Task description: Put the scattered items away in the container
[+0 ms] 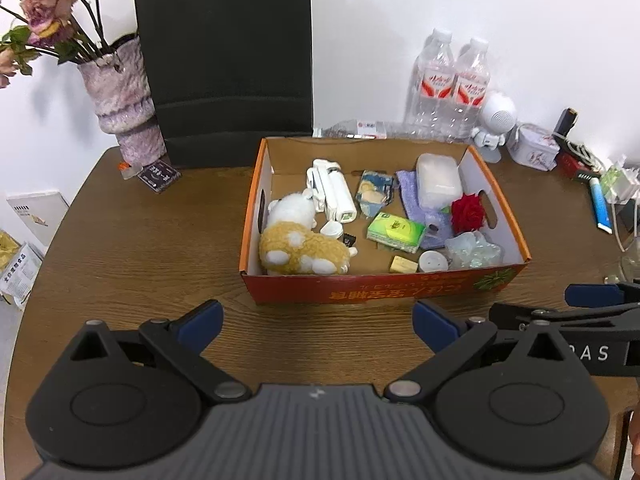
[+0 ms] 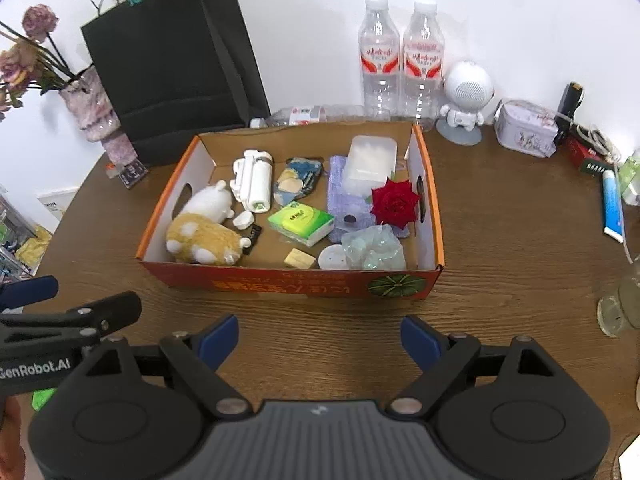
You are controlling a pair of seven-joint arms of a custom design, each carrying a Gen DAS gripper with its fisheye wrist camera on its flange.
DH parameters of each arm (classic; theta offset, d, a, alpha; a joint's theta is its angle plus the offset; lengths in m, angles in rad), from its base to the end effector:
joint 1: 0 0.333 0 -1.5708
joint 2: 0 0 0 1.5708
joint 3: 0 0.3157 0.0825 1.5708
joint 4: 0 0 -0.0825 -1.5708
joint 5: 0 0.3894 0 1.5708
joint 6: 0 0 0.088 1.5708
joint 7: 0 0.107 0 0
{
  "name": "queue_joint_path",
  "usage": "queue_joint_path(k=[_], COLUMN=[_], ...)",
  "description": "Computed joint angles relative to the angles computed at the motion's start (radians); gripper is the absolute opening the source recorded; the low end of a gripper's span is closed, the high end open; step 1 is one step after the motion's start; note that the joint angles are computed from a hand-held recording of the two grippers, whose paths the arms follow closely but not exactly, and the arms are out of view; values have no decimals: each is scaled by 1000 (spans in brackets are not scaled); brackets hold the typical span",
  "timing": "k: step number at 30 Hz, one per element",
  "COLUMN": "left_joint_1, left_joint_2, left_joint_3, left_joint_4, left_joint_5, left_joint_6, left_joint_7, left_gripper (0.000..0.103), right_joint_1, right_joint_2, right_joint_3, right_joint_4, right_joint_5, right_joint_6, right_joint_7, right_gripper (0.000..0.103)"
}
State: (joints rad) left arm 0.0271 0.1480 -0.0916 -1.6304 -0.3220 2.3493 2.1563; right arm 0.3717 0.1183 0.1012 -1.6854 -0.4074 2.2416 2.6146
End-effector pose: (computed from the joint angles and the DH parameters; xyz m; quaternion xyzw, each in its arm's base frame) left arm 0.6567 -0.0428 0.5922 -0.4904 0.8128 -0.2668 0.1665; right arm 0.5788 0.2795 0.5701 -0.5348 0.7983 -0.1821 0.2086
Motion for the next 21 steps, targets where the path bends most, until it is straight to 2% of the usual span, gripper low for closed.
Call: queue_joint_path(k=[3, 6, 8, 10, 12, 14, 16, 19, 21], left_joint_1=[14, 21, 8, -16, -32, -32, -25, -7, 3], left_joint_2=[-62, -143, -189, -229, -261, -279, -294, -306, -309], left_joint_3=[-4, -9, -5, 13, 44, 56, 63, 69, 66], left_joint_4=[-96, -269, -381, -475, -550, -615, -665, -717, -736], left_joint_5=[-85, -296, -529, -783, -1019, -1150, -1254, -1308, -1249], left_joint_6=[75, 243, 346, 403, 391, 385, 376, 336, 314], left_joint_7=[56, 222, 451, 709, 966, 1113, 1227, 1303, 1270], left_gripper=[103, 103, 103, 103, 103, 103, 103, 103, 103], right_joint_1=[18, 30, 37, 43, 48, 54, 64, 81, 94], right_joint_2=[-45, -107, -130, -151, -171, -184, -186, -180, -165], right_joint_3=[3, 10, 25, 42, 59, 77, 89, 99, 101], right_joint_4=[-65, -203, -277, -351, -428, -495, -541, -576, -576], right_joint_5=[-90, -292, -429, -550, -673, -788, -839, -856, -811], right_joint_6=[41, 156, 172, 188, 212, 225, 223, 216, 212], right_joint_7=[75, 234, 370, 500, 625, 751, 830, 900, 883], right_gripper=[88, 92, 92, 92, 92, 92, 92, 92, 92])
